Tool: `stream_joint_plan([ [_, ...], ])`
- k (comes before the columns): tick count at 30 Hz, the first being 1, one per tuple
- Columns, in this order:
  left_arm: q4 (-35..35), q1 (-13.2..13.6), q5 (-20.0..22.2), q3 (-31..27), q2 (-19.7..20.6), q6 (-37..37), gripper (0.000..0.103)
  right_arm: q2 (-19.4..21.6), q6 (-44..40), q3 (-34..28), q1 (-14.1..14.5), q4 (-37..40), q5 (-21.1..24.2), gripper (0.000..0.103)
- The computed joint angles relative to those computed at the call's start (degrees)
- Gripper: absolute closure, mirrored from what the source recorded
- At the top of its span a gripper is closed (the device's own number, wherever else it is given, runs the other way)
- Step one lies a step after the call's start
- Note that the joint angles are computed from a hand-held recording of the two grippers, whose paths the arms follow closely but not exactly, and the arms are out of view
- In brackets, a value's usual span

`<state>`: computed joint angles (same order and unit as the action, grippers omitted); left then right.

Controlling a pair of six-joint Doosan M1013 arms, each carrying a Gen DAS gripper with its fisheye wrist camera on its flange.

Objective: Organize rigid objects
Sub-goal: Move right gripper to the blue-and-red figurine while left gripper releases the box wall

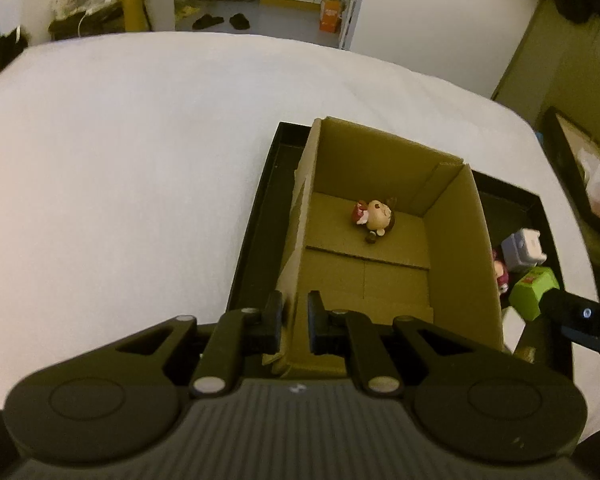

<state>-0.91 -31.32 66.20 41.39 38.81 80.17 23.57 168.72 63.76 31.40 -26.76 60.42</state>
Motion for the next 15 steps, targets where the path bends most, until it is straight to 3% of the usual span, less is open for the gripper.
stream_joint_plan([
  [6,2.0,-0.4,1.8,-0.9,0.5,-0.1,0.088,-1.5,4.2,4.2,0.3,-2.4,0.0,0.033],
  [8,2.9,-0.7,3.7,-2.2,1.3,-0.5,0.079,-1.6,5.4,5.0,0.4,-2.9,0.7,0.033],
  [10,4.8,-1.1,5.6,-3.8,2.2,-0.8,0.063,-1.7,6.2,5.7,0.4,-2.9,1.0,0.033],
  [15,7.7,-1.8,5.9,-4.6,2.5,0.6,0.037,-1.4,10.2,7.5,0.9,-4.4,2.0,0.033],
])
